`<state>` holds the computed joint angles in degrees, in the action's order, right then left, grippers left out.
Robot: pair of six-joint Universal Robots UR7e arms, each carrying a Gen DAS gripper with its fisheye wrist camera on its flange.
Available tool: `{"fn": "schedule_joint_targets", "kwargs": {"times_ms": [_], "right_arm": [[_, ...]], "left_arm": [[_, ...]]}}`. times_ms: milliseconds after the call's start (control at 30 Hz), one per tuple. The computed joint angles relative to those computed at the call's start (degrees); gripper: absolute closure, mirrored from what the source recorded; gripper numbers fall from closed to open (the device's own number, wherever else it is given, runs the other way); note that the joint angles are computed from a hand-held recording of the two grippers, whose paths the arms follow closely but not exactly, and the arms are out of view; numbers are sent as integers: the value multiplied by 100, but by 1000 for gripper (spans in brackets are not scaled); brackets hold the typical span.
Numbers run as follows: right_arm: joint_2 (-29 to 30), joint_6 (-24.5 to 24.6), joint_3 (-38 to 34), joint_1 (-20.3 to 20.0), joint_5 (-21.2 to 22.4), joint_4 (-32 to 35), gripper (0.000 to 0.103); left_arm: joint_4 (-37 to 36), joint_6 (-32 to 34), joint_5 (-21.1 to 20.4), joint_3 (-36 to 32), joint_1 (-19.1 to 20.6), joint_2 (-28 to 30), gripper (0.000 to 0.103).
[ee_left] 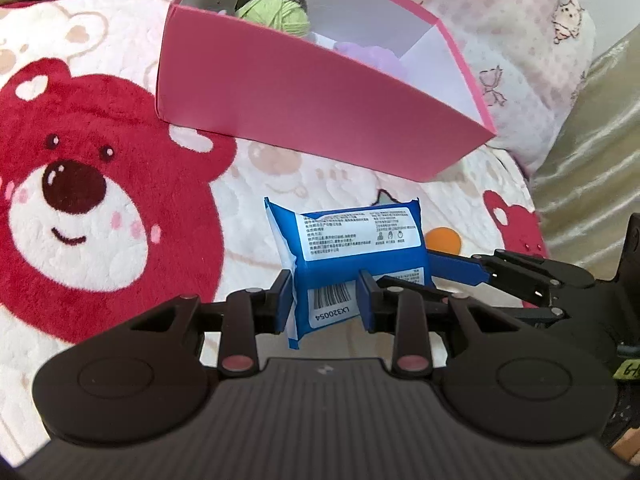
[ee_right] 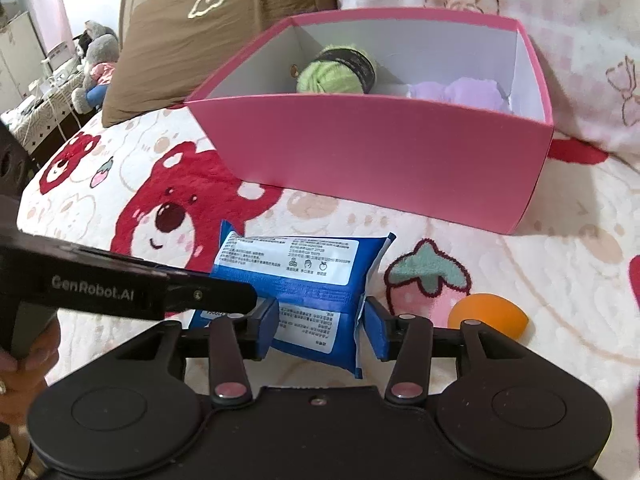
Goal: Organize objects
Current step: 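Lift the blue wipes pack with the left tool and carry it over the pink box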
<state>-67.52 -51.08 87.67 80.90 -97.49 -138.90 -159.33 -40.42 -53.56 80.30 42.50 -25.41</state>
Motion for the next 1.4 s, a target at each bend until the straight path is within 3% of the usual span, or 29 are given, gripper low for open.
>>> {"fn": "schedule_joint_targets", "kwargs": {"times_ms": [167,633,900,1000,1133,1400], "right_arm": [[-187,-102,176,42,31,-48,44],[-639,-447,520,155,3,-350,43],[-768,-595,174,272,102,377,38],[-878,-620,212,276,277,428,29],[-914,-652,237,336,355,255,28],[-885,-547,59,436,434,378,25]], "left_arm": [[48,22,1,76,-127,-94,69],[420,51,76,-50,-399,-196,69],[410,203,367,-86,-605,-331,69],[344,182,251,-156,-614,-364,63],[369,418,456,-255,-710,-352,62],[579,382,436,-387,-758,-418,60]]}}
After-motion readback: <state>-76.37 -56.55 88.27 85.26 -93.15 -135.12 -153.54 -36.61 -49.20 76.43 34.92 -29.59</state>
